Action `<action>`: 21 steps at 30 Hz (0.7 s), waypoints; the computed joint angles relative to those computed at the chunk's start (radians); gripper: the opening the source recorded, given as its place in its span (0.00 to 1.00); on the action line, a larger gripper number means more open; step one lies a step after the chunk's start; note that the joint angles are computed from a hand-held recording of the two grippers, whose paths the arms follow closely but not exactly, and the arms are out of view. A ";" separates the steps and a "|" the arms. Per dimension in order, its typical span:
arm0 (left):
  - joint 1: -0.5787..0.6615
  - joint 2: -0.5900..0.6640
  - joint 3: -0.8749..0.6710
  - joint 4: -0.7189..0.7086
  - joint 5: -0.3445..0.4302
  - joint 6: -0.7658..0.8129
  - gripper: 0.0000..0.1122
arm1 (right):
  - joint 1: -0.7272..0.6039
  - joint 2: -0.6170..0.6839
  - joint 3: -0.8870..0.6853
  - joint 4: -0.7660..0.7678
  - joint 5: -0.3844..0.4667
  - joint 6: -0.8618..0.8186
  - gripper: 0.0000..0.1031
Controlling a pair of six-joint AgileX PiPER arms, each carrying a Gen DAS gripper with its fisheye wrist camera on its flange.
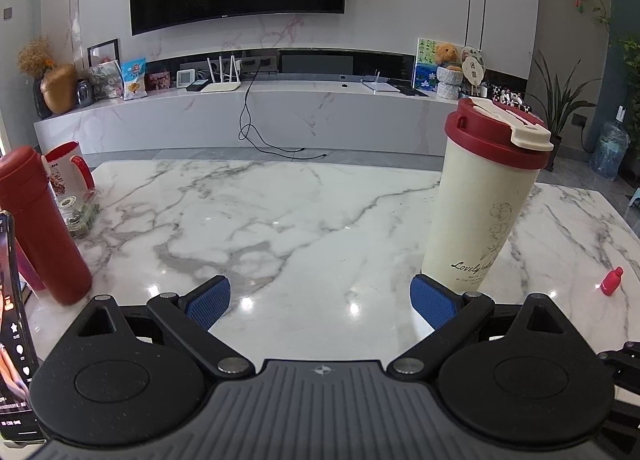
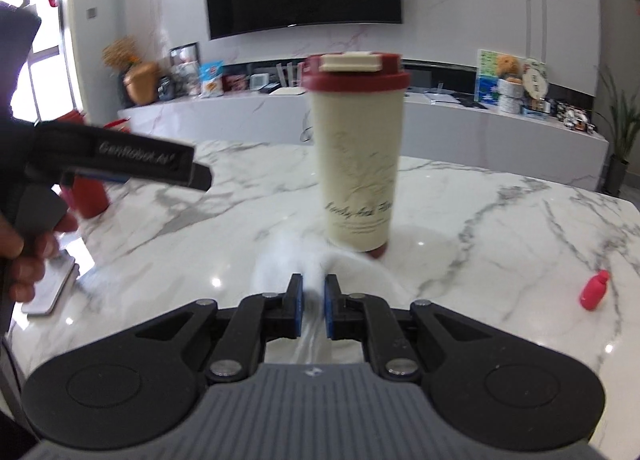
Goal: Clean container
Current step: 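Pull the white towel off the tumbler and lower it to the table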
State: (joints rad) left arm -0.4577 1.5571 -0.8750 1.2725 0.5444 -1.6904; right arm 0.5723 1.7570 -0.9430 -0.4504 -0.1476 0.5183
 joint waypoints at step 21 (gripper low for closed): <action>-0.044 0.064 0.021 -0.033 -0.094 0.080 0.84 | -0.093 0.008 0.044 -0.762 -0.034 0.671 0.16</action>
